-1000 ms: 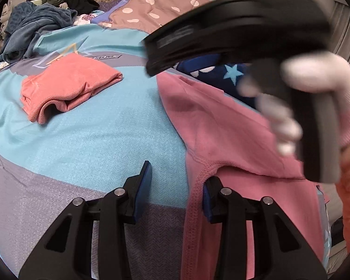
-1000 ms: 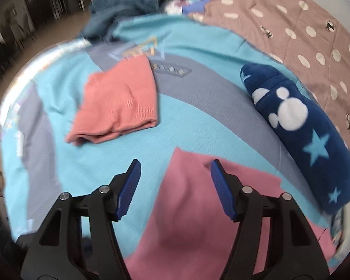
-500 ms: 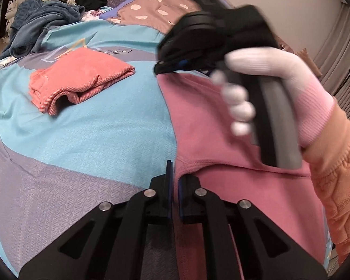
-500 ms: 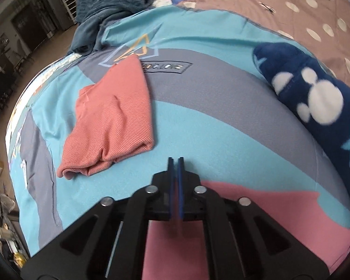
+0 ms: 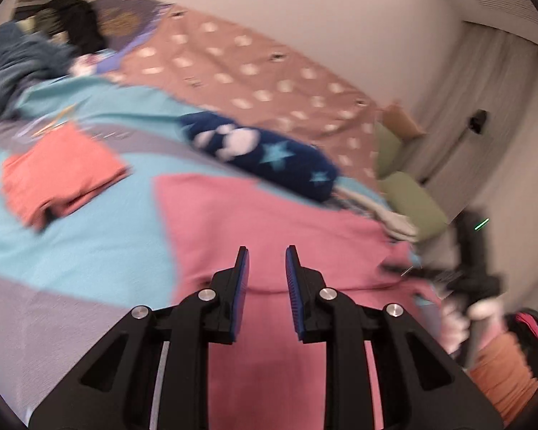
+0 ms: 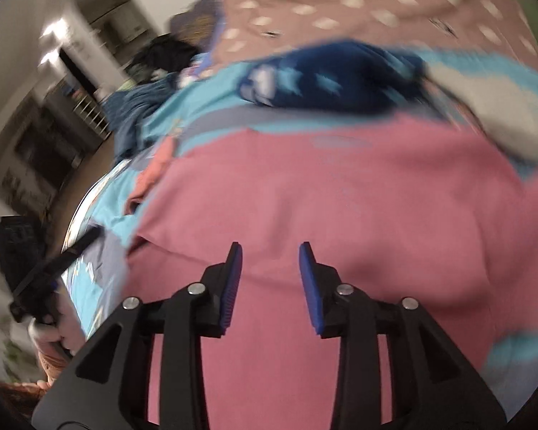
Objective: Fold small clothes
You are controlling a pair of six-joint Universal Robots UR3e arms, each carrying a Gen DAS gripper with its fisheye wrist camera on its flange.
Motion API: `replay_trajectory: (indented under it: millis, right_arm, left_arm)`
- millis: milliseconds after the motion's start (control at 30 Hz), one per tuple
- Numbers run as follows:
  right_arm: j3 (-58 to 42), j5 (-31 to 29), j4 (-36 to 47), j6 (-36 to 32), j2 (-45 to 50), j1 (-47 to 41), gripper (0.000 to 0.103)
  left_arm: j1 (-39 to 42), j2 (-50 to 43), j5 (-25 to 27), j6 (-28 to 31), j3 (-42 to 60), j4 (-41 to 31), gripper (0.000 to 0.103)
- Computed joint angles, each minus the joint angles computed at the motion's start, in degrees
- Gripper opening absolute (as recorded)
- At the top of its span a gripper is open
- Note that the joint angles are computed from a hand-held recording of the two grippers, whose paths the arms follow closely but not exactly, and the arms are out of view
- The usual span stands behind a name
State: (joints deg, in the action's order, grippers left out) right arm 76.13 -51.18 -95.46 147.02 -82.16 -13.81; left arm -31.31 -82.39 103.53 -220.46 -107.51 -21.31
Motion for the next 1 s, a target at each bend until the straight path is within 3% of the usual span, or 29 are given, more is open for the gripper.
replay_trajectory:
  millis: [33, 67, 133, 200, 267, 433, 533, 700, 733, 767, 800, 867, 900, 933, 967, 1000]
  right_arm:
    - [2.7, -3.1, -2.9, 2.4, 0.0, -1.3, 0.035]
    - [6.2, -6.8, -8.1, 5.2, 0.2, -2.2, 0.016]
    - [10.7, -2.3, -9.4, 4.0, -1.0, -6.2, 0.01]
    - [11.2, 2.1, -3.1, 2.8, -2.8, -10.5, 0.018]
    - [13.9, 5.1, -0.9, -1.0, -6.7, -15.1, 0.031]
    - [12.3, 6.5, 2.5, -3.7, -5.7, -22.6, 0.036]
    - [8.8, 10.7, 8.2, -6.5, -1.6, -23.1, 0.046]
    - [4.6, 7.2, -1.6, -1.7, 3.5, -15.8, 0.058]
    - [3.8, 6.3, -2.7, -0.8, 4.0, -15.1, 0.043]
    - [2.1, 7.0, -1.3, -0.6, 4.6, -14.8, 0.005]
    - [-0.4, 9.8, 4.8, -3.5, 5.2, -15.9, 0.006]
    - [-5.4, 20.0, 24.6, -16.4, 4.8, -20.7, 0.005]
    - [-6.6, 20.8, 28.7, -19.5, 4.2, -22.1, 0.007]
    - [-6.3, 20.9, 28.9, -19.5, 3.2, -23.2, 0.013]
    - [-5.6, 18.8, 26.0, -16.8, 2.5, -24.0, 0.028]
    - [-5.4, 16.1, 23.1, -14.2, 2.8, -23.8, 0.033]
  left_arm:
    - [-1.0, -3.0, 0.9, 0.4, 3.9, -2.5, 0.024]
    - [-0.6, -5.3, 0.6, 1.9, 6.8, -5.4, 0.027]
    - [0.6, -12.5, 1.6, 2.8, 15.2, -16.9, 0.034]
    - [3.2, -16.3, 0.9, 2.7, 15.9, -21.9, 0.033]
    - [3.7, -14.0, 0.4, 2.1, 11.3, -16.3, 0.033]
    - [0.5, -16.3, 5.6, 0.7, 17.1, -23.7, 0.034]
    - [-1.0, -18.5, 8.0, 1.7, 20.1, -26.0, 0.04]
    - [-1.1, -20.3, 9.7, 2.9, 21.8, -28.0, 0.042]
    - [-1.2, -20.5, 9.9, 2.8, 22.2, -28.4, 0.042]
    - [-1.4, -20.5, 10.4, 2.5, 21.8, -27.7, 0.042]
    - [-1.3, -20.3, 10.5, 2.5, 21.6, -27.8, 0.042]
    - [-1.3, -20.3, 10.5, 2.3, 21.1, -27.1, 0.042]
    - [-1.3, -20.5, 10.4, 2.3, 21.5, -27.4, 0.042]
    - [-1.3, -20.8, 10.4, 1.8, 22.4, -28.4, 0.042]
    - [-1.3, -20.8, 10.5, 2.0, 22.2, -28.1, 0.043]
    - [-1.3, -20.9, 10.5, 2.2, 22.5, -28.6, 0.043]
